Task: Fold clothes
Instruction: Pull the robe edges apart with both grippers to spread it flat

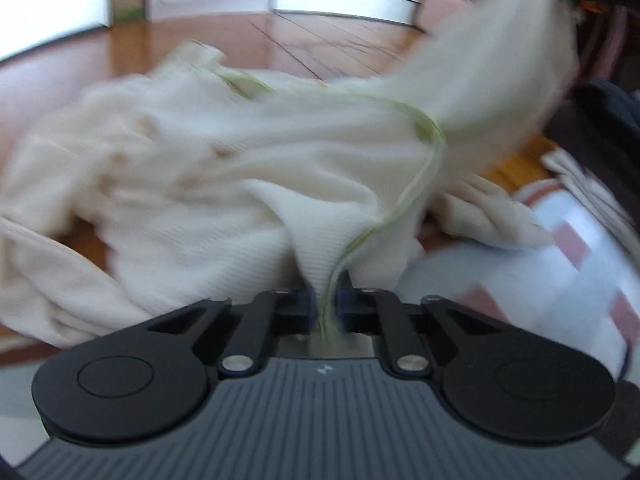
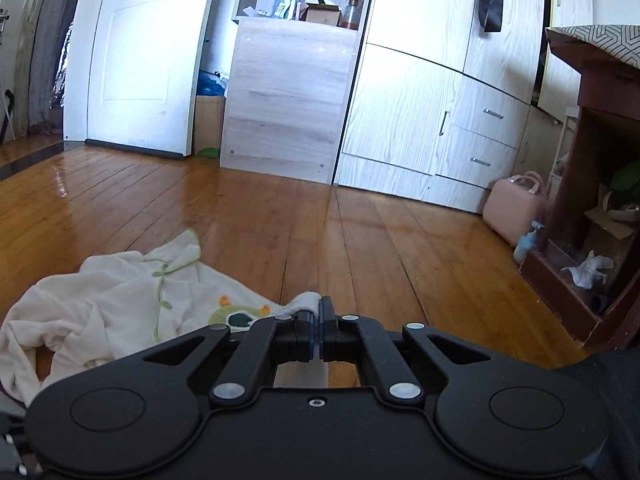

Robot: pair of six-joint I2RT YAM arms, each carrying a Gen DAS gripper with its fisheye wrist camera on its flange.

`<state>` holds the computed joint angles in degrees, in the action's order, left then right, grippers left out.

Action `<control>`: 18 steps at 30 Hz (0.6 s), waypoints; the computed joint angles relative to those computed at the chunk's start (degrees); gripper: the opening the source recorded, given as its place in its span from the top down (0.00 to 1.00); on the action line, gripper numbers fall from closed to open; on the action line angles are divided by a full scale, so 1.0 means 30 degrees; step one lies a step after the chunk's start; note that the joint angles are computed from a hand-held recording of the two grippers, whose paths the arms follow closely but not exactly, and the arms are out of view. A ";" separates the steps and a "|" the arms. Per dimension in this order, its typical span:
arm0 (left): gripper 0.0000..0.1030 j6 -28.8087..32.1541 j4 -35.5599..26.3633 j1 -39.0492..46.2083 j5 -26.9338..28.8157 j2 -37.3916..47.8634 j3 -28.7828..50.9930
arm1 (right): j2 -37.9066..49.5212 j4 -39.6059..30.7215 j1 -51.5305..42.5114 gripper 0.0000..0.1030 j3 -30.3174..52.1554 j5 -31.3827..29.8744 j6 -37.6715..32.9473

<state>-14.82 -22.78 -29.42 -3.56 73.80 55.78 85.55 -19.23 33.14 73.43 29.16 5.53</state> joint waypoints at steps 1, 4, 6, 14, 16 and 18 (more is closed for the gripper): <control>0.93 0.0192 -0.0078 0.0416 -0.0478 -0.0755 0.0182 | -0.0288 0.0113 -0.0024 0.98 -0.0374 0.0001 -0.0082; 0.93 0.0200 0.0247 0.2271 -0.1488 -0.4082 0.0685 | -0.1468 -0.0068 -0.0316 0.98 -0.1027 -0.0260 -0.0380; 0.93 0.0111 -0.0256 0.3748 -0.0498 -0.6200 0.1083 | -0.2450 -0.0533 -0.0606 0.98 -0.1002 -0.1054 -0.1267; 0.93 -0.0075 -0.5082 0.6124 0.2260 -0.9449 0.2181 | -0.4396 -0.2403 0.2351 0.98 -0.0177 -0.1463 -0.3190; 0.93 -0.0464 -0.5340 0.7013 0.3181 -0.8257 0.1323 | -0.3109 -0.2919 0.2901 0.97 -0.0232 -0.0511 -0.3779; 0.93 -0.0418 -0.5163 0.8391 0.4242 -0.7058 0.0544 | -0.2033 -0.3430 0.2493 0.97 -0.0575 -0.1188 -0.2665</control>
